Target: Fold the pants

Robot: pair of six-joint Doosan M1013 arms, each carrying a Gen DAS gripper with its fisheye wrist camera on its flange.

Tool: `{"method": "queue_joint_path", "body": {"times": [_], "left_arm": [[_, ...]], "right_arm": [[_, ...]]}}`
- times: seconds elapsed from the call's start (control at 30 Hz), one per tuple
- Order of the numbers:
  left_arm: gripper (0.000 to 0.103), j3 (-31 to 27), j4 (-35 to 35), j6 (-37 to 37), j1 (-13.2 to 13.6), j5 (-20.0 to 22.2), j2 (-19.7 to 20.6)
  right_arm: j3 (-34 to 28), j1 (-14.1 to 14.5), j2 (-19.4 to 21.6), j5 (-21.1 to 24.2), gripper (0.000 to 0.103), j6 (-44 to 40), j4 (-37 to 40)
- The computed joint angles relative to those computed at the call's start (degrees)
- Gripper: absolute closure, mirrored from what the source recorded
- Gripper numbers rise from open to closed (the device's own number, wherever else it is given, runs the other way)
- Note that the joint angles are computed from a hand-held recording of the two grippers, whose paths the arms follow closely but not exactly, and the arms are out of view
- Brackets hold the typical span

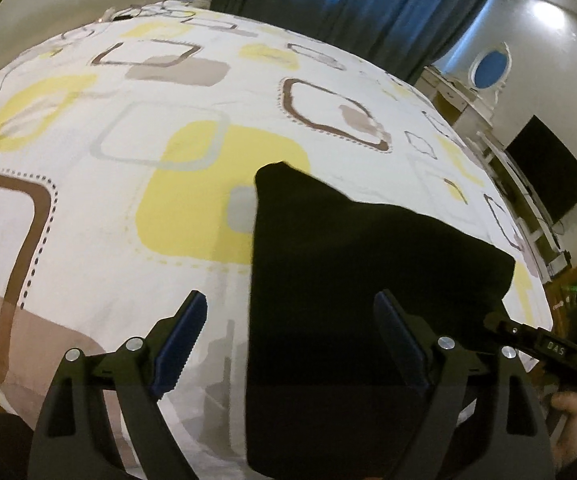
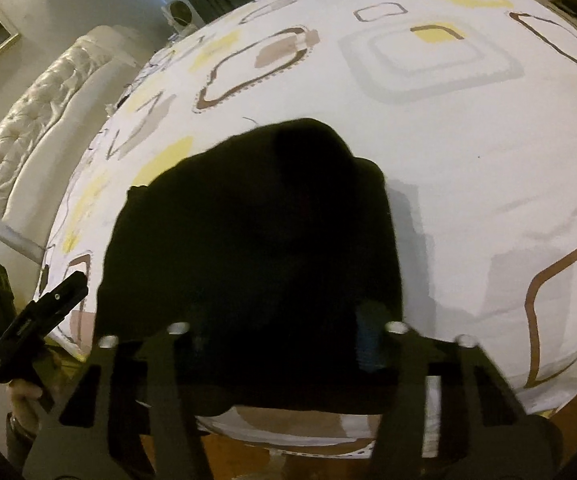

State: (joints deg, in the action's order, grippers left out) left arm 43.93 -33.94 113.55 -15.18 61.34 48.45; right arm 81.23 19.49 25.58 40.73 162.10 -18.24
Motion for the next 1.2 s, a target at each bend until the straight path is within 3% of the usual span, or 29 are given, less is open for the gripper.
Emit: {"method": "queue_joint_path", "body": {"times": [0.1, 0.23, 0.5, 0.83, 1.03, 1.2], "left_arm": [[0.019, 0.3, 0.0, -0.2, 0.1, 0.2, 0.1], [0.019, 0.7, -0.4, 0.1, 0.2, 0.1, 0.0], [0.019, 0.4, -1.1, 0.5, 0.3, 1.2, 0.4], [0.019, 0.2, -0.3, 0.5, 0.0, 1.9, 0.6], [0.019, 0.0, -0.2, 0.1, 0.0, 2.5, 0.8], [0.019, -0.3, -0.2, 0.0, 0.1, 2.9, 1.1]], "right_arm": [[0.9, -0.2, -0.5, -0.8, 0.082, 0.2, -0.1], [2.3, -0.3, -1.5, -3.3, 0.092, 0.8, -1.0], [7.6, -1.1, -3.7, -10.1, 0.093, 7.5, -2.0], [11.1, -1.7, -4.3, -15.2, 0.093, 11.1, -2.5], [16.7, -3.4, -5.5, -27.6, 0.093, 12.7, 3.2], [18.1, -3.8, -5.7, -31.5, 0.093, 12.2, 5.2]]}}
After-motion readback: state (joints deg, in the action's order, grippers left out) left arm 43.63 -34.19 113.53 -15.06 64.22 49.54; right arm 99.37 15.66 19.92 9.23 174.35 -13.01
